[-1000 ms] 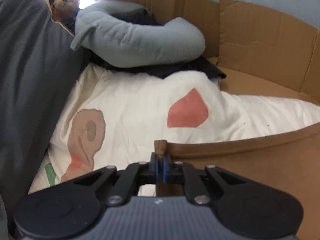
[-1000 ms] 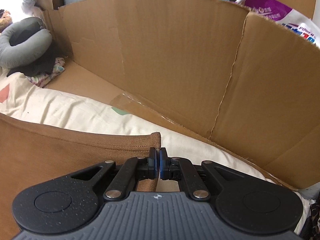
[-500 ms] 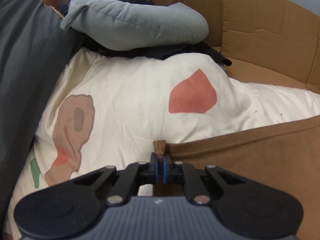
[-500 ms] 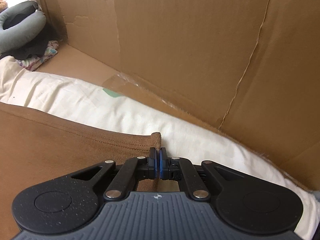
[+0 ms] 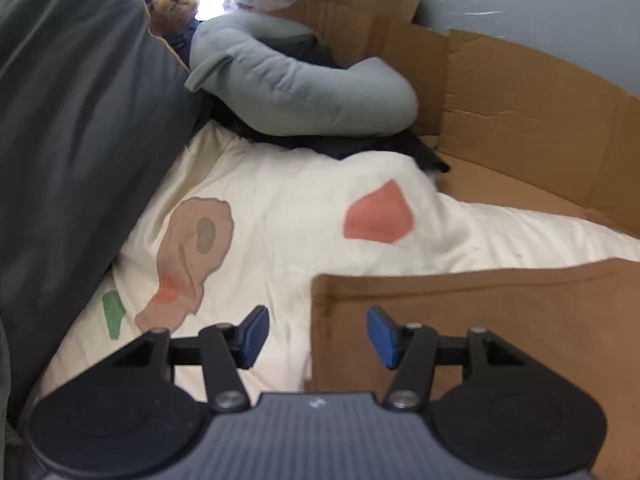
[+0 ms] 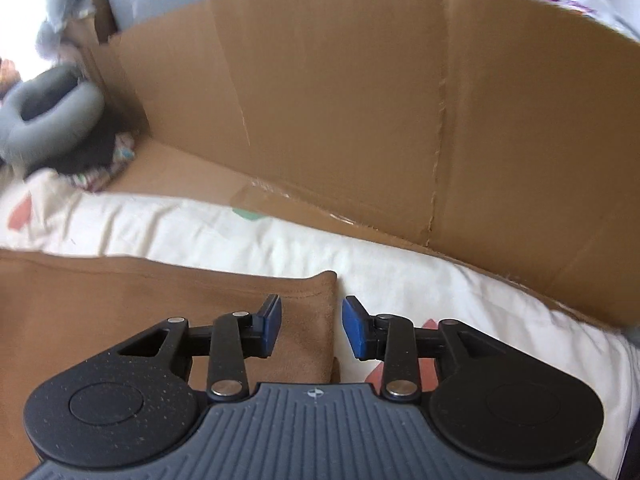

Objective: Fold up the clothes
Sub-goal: 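Open both tools and release the folded shirt onto the bedsheet, then move both open tools back over the folded brown shirt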

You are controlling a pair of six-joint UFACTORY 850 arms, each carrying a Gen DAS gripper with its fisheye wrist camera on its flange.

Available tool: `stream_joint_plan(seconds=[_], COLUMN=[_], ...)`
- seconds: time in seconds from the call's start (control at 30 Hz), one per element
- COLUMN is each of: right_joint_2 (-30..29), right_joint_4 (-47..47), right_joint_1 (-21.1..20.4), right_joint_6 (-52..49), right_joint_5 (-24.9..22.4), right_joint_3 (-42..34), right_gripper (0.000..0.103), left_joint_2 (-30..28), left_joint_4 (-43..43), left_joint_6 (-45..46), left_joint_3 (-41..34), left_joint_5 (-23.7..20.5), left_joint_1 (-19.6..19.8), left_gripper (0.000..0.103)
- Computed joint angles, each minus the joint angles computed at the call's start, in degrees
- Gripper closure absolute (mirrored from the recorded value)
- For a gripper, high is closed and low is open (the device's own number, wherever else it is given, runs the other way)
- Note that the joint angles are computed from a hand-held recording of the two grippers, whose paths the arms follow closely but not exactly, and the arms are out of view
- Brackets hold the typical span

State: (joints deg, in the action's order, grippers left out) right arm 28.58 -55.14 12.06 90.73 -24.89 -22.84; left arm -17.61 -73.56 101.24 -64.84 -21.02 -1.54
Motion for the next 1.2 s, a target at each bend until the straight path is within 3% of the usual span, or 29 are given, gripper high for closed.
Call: stream_joint_plan(seconds=[0.23, 0.33, 0.5, 0.77, 0.97, 1.03, 1.2], right_joint_2=[5.8, 7.3, 9.0, 7.2, 4.2, 4.7, 7.7], right_joint_4=[1.5, 1.8, 3.3, 11.6, 15.4, 17.2, 21.2], right_joint_1=[6.5, 12.3, 24.2, 38.2, 44.9, 46.5, 51.0], right_joint_6=[5.5, 8.8, 19.4, 20.8, 20.2, 19.1, 19.6], right_joint_5=[-6.6, -11.9, -21.9, -25.8, -27.0, -28.1, -32.2], right_joint_3=[1.1, 1.5, 2.1, 2.3, 2.5, 2.9, 4.4], right_gripper=[0.062, 0.062, 0.062, 0.062, 0.063, 0.064, 0.065], left_joint_2=[6.6, 9.8, 13.6, 17.9, 20.0, 20.2, 19.8], left_joint_4=[3.3, 3.1, 10.7, 17.7, 23.4, 27.3, 30.7], left_joint_6=[-2.2, -6.2, -14.4, -18.5, -21.5, -24.6, -23.1], left_joint_3=[5.7, 8.8, 12.8, 19.5, 23.4, 24.0, 24.7], left_joint_5=[-2.4, -1.1, -3.8, -3.4, -2.3, -1.7, -2.8], left_joint_1=[1.8, 2.3, 2.5, 1.3, 2.0, 2.8, 9.7], left_gripper=[0.046, 0.046, 0.046, 0.046, 0.046, 0.047, 0.048])
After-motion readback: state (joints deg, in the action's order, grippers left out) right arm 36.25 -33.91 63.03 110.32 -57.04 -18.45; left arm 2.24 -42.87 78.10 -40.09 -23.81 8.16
